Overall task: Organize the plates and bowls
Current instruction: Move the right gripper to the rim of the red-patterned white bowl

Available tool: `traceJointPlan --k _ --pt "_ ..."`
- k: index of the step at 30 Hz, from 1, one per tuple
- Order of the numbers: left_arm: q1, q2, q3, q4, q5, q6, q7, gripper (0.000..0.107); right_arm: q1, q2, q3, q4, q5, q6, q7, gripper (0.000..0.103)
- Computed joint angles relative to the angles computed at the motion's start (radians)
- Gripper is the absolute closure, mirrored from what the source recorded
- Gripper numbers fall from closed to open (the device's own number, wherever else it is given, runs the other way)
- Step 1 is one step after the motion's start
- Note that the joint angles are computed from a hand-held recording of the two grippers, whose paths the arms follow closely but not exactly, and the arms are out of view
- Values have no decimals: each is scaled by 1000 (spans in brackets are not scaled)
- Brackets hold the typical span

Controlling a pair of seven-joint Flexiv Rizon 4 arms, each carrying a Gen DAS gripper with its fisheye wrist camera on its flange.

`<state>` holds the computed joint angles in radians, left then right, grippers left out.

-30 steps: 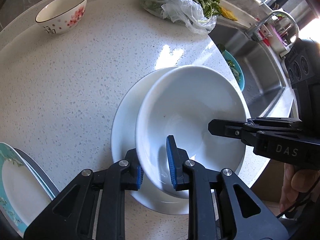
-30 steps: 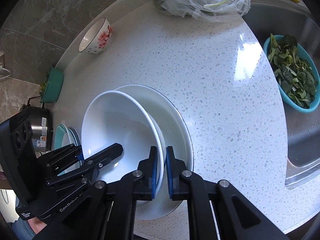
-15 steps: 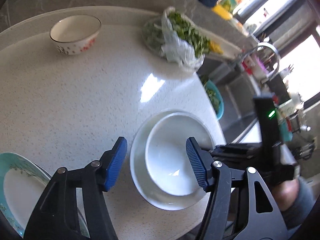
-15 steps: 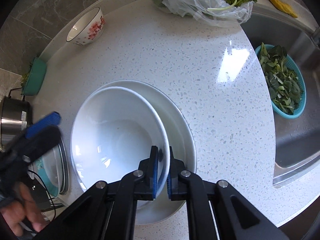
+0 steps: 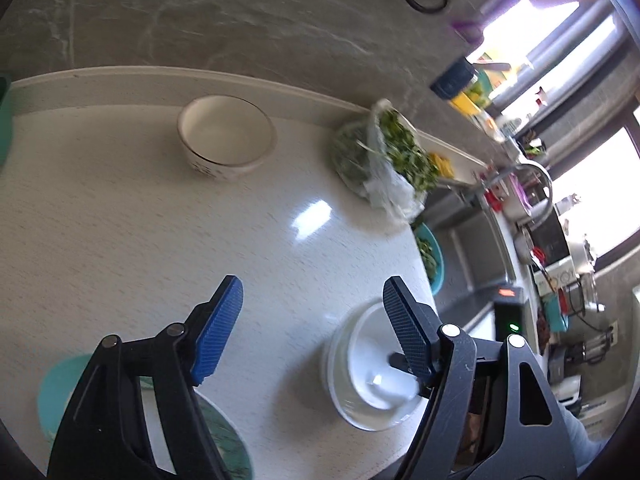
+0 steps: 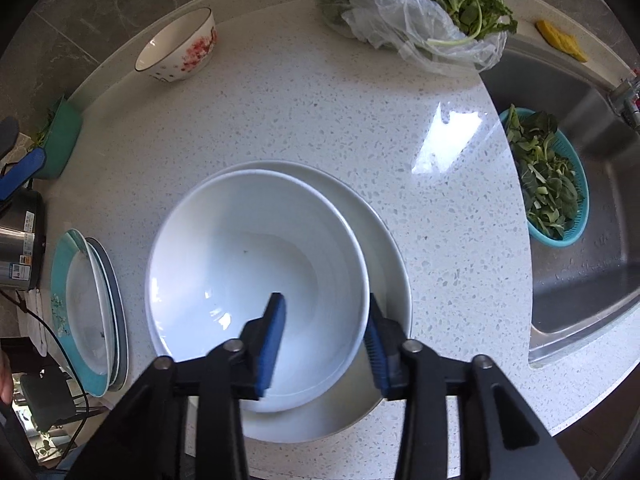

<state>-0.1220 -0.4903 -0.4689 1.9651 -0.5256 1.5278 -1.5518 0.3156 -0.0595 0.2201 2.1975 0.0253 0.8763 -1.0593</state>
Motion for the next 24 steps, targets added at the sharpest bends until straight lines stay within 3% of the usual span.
traceJointPlan --k 8,12,17,18,22,24 --pt "77 5 4 28 -21 -3 32 35 -20 85 -12 -4 48 3 22 55" --pt "51 -18 95 -26 8 -59 35 34 -32 92 -39 -61 207 116 -87 55" --pt "52 -91 143 -126 28 -98 78 20 -40 -15 -47 -247 342 138 -235 55" --pt "55 -105 147 -144 29 -111 86 6 -41 -49 -43 -293 349 136 -254 55" --pt "78 -187 139 -251 21 -189 149 4 -57 -206 -10 -488 383 99 -321 55" --pt "40 -226 200 -325 56 -235 147 4 -82 -293 19 -590 427 67 -359 53"
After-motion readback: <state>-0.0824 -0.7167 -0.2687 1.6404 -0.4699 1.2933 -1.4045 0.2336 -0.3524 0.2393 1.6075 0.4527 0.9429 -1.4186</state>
